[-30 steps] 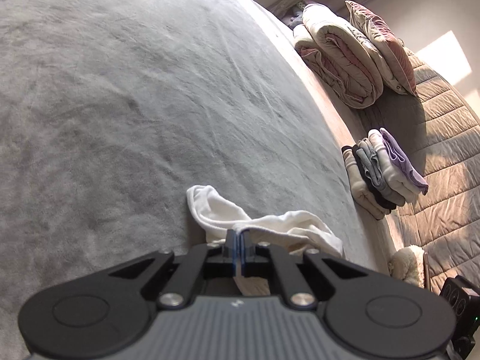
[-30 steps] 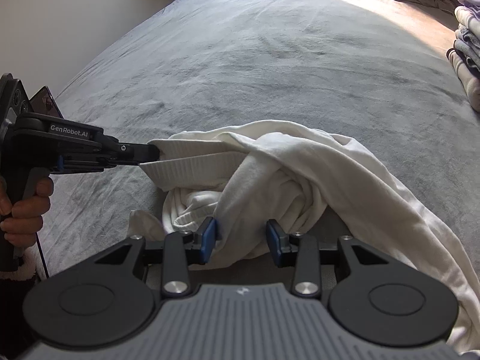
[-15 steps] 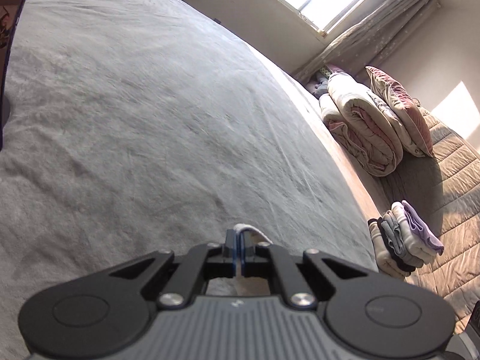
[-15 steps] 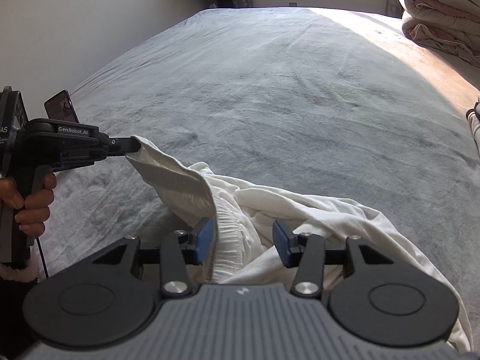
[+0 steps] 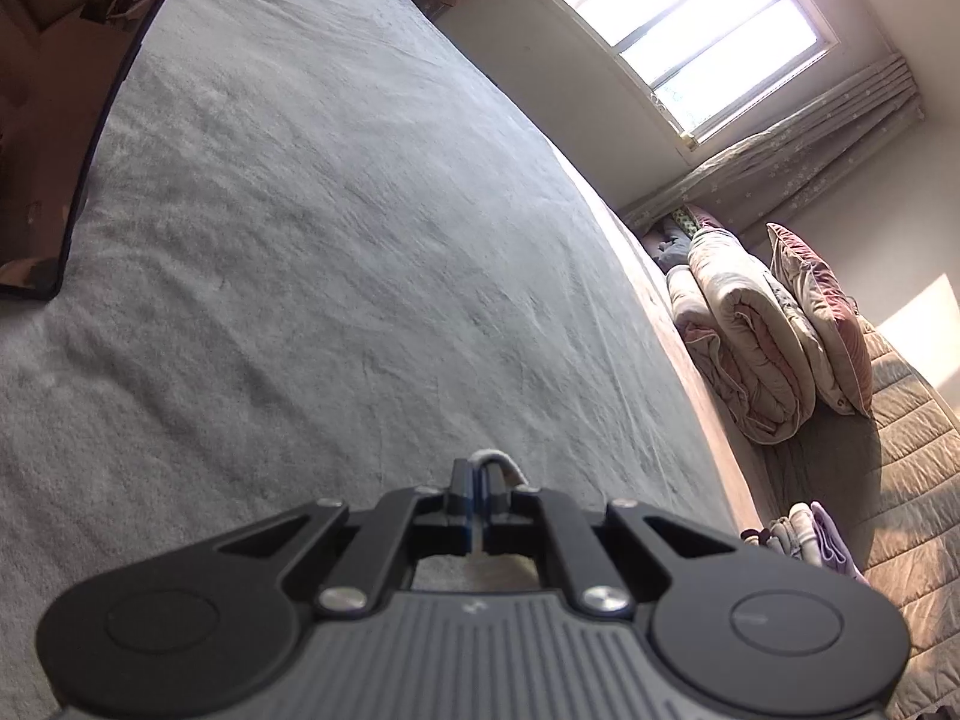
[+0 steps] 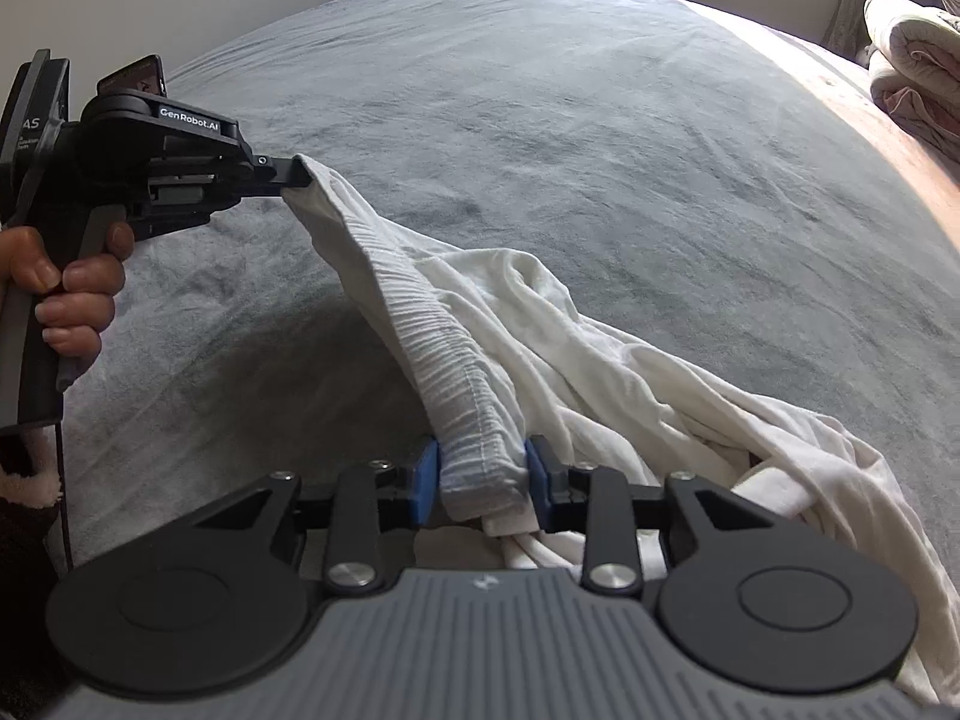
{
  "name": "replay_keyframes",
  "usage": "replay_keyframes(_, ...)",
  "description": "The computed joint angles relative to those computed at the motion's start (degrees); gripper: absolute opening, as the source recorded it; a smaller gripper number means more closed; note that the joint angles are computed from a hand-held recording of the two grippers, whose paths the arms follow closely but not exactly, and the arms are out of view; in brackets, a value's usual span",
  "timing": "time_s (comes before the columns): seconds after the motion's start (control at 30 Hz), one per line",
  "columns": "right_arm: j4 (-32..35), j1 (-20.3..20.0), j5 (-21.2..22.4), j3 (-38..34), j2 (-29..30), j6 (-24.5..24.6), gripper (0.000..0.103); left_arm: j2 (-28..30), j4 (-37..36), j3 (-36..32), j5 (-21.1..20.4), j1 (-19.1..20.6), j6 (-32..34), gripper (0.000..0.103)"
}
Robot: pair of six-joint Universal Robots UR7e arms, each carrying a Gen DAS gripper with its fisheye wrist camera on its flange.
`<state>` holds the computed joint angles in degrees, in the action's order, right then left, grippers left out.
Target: Fold clothes
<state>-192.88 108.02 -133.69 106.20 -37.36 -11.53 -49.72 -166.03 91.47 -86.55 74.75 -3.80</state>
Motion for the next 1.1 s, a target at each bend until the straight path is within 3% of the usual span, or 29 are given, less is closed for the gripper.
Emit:
replay_keyframes(0.07,0.0,0.4,-0.3,-0.3,0.4,0.6,0.026,0.3,0.0,-0.5,-0.5,0.2,-0.2,0.002)
replay_keyframes(0.17,0.5,1.0,1.2,-0.8,0.5,1.9,0.025,0.3,0.9,-1.1,-1.4,0.3,-2.5,0.002)
replay_keyframes(0.37,6.0,1.3,10.4,-2.3,0.3,7.1,0.025,-1.0,6.2,-2.8,0.1,0.0,-5.3,0.002)
replay_keyframes(0.47,8.8,0.7,16.7,-3.9,0.9,9.3,0.025,-1.1,10.5,-5.7,1.3,-0.5,-1.1,0.002)
replay_keyframes(0.67,11.9,-0.5,28.2,-9.8,5.3,10.3,0.025,-0.1,19.4,-12.2,8.5,-2.9,11.3,0.002)
replay_keyframes(0.87,14.8,-0.3,31.3,-18.3,11.6,9.3,0.023,3.4,21.2,-16.7,16.2,-4.4,17.0,0.002)
replay_keyframes(1.1,15.6,-1.9,33.2,-24.0,15.4,11.4,0.019,6.4,19.7,-19.9,20.0,-5.0,18.3,0.002)
